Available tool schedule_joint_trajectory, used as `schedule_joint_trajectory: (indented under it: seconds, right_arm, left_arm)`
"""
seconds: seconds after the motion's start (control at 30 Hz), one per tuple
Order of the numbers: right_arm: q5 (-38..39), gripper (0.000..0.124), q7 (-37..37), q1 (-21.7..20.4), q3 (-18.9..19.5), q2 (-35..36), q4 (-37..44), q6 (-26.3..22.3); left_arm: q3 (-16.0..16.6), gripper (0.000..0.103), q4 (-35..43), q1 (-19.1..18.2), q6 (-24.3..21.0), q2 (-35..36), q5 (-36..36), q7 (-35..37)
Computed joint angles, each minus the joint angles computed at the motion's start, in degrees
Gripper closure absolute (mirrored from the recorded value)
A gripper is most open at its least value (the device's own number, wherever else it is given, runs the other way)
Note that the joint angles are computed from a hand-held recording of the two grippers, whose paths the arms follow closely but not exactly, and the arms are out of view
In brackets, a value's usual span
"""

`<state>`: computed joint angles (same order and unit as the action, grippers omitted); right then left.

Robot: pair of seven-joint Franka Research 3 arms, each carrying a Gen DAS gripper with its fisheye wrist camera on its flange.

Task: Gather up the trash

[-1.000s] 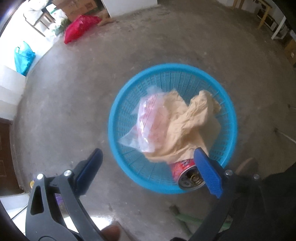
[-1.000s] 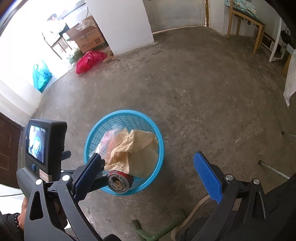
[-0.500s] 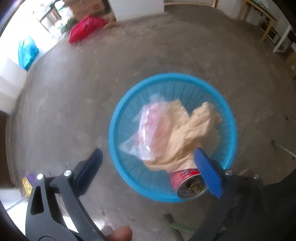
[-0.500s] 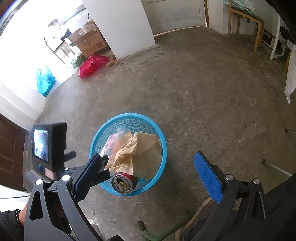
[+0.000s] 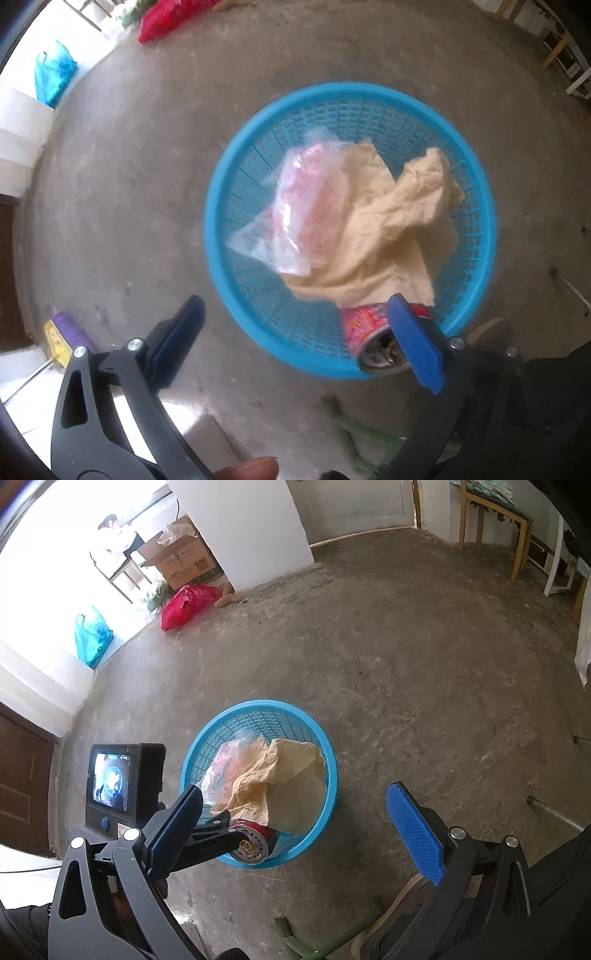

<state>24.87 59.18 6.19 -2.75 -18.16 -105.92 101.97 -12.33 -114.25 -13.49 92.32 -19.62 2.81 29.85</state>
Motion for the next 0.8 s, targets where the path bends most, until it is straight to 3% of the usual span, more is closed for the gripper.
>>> schedule_joint_trajectory:
  seconds: [0.3, 0.6, 0.8]
  right_arm:
    - [-0.5, 0.027, 0.4, 0.1, 0.2, 0.2, 0.1, -0.4]
    - [-0.6, 0.027, 0.2, 0.1, 0.2, 0.2, 0.2, -0.6]
    - [-0.5, 0.027, -0.1, 0.2, 0.2, 0.0, -0.2, -0.3]
  left_arm:
    - [0.9, 0.008, -2.5, 0.8, 1.2, -1.4, -1.8, -2.1]
    - [-1.1, 0.008, -1.0, 0.5, -4.5, 0.4, 3.7, -4.1]
    - [-0.9, 0.008, -0.9, -0.4, -3.9, 1.0, 3.2, -3.0]
